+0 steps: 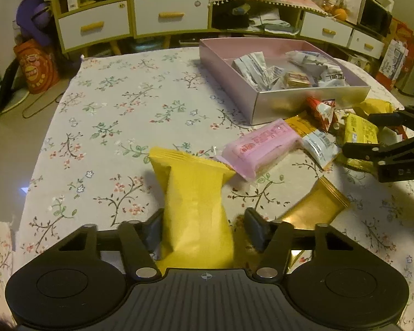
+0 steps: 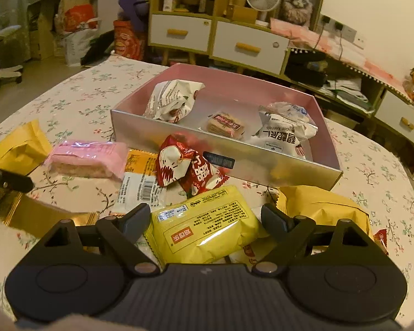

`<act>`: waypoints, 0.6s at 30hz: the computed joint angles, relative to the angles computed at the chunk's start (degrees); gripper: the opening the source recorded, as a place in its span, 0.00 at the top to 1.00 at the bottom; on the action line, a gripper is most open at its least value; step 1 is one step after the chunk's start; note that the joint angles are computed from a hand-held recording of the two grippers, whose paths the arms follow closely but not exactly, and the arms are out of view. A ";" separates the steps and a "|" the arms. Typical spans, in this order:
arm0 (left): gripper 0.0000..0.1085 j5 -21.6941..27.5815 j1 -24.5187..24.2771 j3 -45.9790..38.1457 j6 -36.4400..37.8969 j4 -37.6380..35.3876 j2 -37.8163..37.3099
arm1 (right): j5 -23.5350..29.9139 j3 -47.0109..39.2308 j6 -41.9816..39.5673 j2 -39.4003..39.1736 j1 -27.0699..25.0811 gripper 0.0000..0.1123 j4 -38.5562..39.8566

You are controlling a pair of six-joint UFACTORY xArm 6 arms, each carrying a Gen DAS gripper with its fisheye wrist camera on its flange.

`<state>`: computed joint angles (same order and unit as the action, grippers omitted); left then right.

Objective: Organize snacks
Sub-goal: 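Grasp the large yellow pouch with the left tool while the right tool grasps the yellow square packet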

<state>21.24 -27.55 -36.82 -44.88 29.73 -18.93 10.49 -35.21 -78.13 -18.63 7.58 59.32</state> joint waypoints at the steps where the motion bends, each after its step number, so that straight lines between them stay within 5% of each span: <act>1: 0.52 -0.02 0.02 0.21 -0.42 0.21 -0.25 | 1.21 -0.15 -1.89 -0.23 -0.65 0.26 1.33; 6: 0.50 -1.29 0.41 0.87 -2.83 2.49 -0.54 | 5.93 -0.94 -8.26 -0.58 -3.16 0.28 6.37; 18: 0.49 -1.25 0.33 -0.18 -8.77 8.86 0.97 | 6.24 -0.67 0.16 -0.65 -2.09 0.28 1.19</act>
<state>19.98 -27.23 -37.01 -53.65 38.59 -17.96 16.73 -35.88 -77.97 -19.28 5.49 60.51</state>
